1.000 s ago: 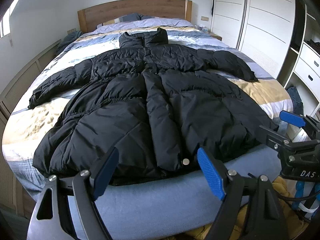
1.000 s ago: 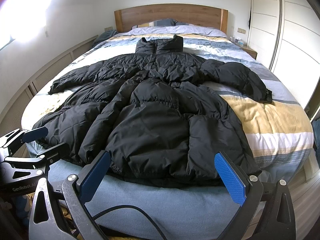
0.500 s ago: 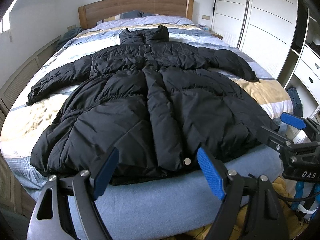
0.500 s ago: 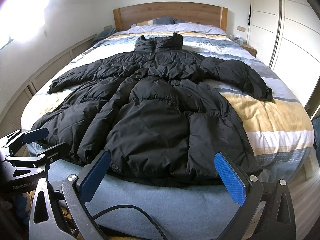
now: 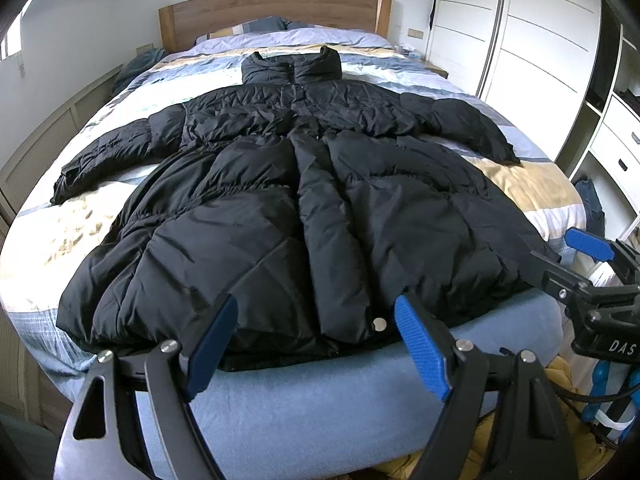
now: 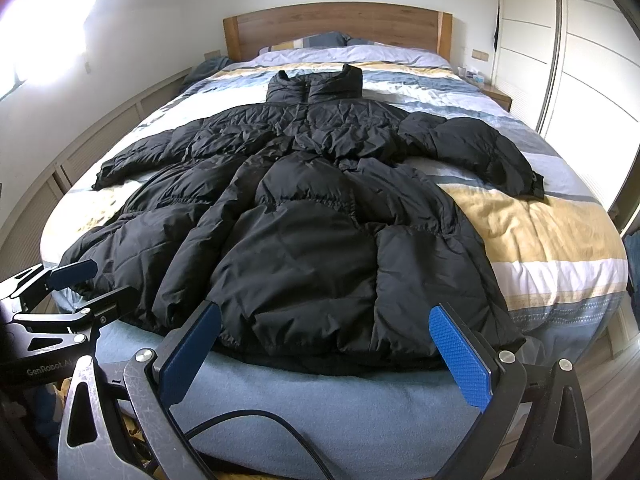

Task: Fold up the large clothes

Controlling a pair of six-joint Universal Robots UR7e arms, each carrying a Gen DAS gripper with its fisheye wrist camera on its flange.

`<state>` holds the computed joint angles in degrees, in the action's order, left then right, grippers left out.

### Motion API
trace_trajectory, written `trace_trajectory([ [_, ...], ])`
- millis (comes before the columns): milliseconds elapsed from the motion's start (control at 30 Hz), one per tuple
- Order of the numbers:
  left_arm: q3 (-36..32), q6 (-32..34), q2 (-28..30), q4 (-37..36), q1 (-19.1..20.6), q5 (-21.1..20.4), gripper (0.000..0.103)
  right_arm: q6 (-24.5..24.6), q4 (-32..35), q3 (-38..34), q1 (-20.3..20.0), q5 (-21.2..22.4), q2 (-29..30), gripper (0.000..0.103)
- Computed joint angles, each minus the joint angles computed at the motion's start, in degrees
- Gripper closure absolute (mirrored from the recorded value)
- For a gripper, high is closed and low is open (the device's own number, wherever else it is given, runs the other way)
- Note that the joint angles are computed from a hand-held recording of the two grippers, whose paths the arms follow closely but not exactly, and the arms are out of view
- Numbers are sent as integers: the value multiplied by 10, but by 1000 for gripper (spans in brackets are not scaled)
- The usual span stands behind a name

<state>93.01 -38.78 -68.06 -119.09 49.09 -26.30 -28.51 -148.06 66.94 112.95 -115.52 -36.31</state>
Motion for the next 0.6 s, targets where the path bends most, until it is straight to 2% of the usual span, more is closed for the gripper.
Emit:
trace_trajectory([
  [600,-17,-10,0,13,23,-26,23,27,32,-33,-1,-16,15,1],
])
